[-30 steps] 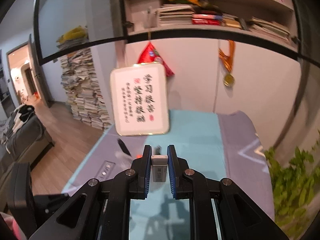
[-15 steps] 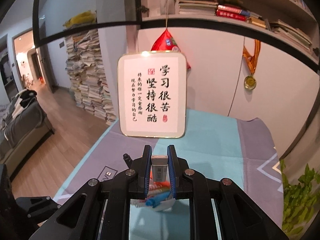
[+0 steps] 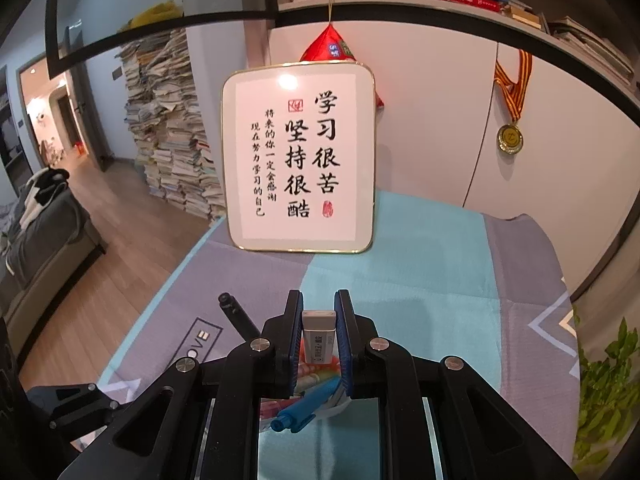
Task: Organize stationery
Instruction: 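Carry the white-grey eraser over the cup and open the right gripper while the left holds its eraser, then carry the purple-ended eraser over the cup and open the left gripper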
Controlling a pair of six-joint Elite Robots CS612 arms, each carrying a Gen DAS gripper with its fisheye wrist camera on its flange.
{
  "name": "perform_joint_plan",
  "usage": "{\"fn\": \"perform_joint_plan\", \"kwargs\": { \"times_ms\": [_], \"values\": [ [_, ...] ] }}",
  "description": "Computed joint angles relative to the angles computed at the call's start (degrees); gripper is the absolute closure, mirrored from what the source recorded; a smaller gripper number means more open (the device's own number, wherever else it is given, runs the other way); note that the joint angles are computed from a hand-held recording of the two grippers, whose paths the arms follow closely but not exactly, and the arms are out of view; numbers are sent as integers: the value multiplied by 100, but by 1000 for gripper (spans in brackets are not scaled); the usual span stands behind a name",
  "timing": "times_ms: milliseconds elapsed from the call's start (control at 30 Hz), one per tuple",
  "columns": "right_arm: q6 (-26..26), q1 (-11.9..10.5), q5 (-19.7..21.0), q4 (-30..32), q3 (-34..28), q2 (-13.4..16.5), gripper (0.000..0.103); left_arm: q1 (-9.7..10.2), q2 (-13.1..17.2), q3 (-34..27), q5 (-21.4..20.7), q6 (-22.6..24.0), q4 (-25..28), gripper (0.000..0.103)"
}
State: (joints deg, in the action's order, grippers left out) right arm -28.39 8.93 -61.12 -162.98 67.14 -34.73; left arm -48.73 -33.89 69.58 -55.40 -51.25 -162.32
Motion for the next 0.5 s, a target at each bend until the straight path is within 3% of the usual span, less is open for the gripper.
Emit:
{"fn": "perform_joint_plan", "kwargs": {
  "times_ms": [500],
  "values": [
    [258,-109,167,-351,224,-99,86,-17,-10,-30,37,10,37,80]
  ]
}}
